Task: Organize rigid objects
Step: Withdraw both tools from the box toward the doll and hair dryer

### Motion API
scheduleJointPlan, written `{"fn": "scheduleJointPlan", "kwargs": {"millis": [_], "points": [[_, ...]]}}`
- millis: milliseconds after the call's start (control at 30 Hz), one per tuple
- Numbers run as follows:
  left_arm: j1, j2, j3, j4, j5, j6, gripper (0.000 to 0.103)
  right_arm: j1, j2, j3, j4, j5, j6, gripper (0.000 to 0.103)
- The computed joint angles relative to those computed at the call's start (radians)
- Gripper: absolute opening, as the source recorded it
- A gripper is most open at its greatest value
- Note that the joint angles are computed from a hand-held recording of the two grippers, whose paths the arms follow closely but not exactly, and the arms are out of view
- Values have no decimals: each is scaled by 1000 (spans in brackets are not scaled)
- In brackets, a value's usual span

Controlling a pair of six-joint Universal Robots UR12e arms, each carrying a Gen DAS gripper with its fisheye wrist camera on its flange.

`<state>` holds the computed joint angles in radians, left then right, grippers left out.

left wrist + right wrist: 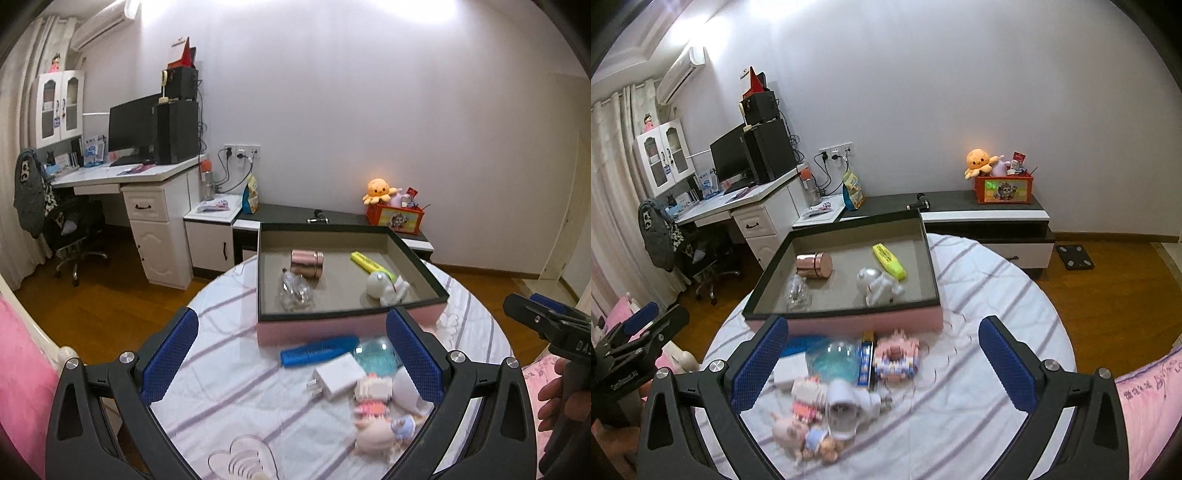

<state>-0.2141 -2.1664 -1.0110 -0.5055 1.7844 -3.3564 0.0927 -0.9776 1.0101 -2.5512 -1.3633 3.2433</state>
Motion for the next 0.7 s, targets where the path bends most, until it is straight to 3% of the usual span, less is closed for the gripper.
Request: {"fn": "scheduleJointPlan", "kwargs": {"millis": [367, 700], "points": [[-10, 56, -119, -5, -18, -24, 103, -3, -61, 122, 23, 2, 2, 103], [-17, 66, -136, 6, -20, -23, 103, -1, -72, 142, 13, 6, -7, 103]]}}
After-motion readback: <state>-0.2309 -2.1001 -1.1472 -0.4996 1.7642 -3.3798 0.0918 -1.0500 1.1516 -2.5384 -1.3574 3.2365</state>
